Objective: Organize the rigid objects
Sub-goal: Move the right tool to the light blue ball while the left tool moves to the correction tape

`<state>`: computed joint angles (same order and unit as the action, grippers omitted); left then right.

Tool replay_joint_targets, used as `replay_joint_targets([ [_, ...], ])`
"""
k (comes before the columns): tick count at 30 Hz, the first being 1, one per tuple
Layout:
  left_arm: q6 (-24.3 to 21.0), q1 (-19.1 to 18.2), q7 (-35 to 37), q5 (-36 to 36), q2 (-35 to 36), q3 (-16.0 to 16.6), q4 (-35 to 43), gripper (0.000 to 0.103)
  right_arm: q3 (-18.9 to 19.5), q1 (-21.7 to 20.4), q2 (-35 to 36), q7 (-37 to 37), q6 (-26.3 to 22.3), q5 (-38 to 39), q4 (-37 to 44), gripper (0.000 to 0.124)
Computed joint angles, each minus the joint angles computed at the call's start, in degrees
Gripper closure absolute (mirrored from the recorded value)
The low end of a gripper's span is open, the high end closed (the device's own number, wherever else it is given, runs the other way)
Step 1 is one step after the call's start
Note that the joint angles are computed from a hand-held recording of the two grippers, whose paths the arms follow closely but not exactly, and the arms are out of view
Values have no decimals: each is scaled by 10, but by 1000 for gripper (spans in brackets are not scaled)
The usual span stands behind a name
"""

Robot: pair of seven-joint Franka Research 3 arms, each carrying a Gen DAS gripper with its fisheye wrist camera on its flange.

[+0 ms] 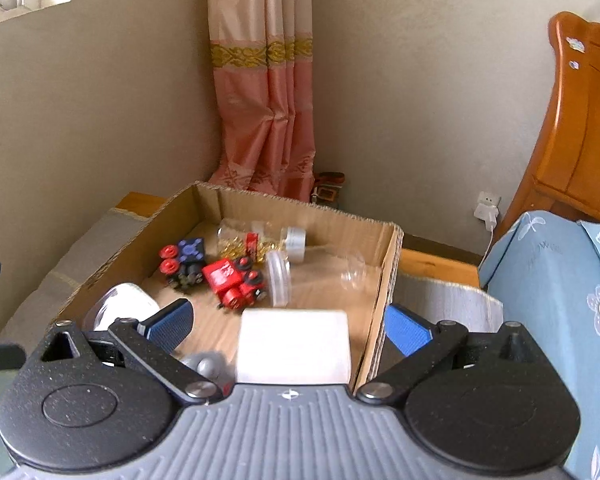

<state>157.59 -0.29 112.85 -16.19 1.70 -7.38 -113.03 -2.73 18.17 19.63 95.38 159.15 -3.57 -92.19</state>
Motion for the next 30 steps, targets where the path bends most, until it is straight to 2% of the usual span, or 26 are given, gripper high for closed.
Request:
replay_joint_targets([
  [4,22,-3,-1,-23,-30,4,-40,1,1,8,-59,27,39,-6,-90,21],
  [8,47,-12,-36,-11,-52,14,-78,1,6,16,-120,60,85,-36,-187,21],
  [12,58,-26,-30,-35,-70,26,-113,1,11,23,-155,144,109,-109,-256,21],
  [14,83,-27,-54,-8,-76,24,-133,1,11,26,-164,228,115,-184,-280,21],
  [16,111,-32,-65,9,-78,27,-153,1,18,22,-163,273,117,-221,-290,21],
  [18,127,-41,-64,11,-79,32,-167,1,14,28,-154,357,106,-298,-289,21],
  [22,136,-26,-134,91,-78,23,-182,1,13,31,-134,436,106,-336,-290,21],
  [24,141,-32,-142,95,-77,29,-190,1,5,42,-125,478,93,-361,-285,21],
  [30,143,-32,-189,122,-65,28,-195,1,-2,53,-110,521,76,-401,-275,21],
])
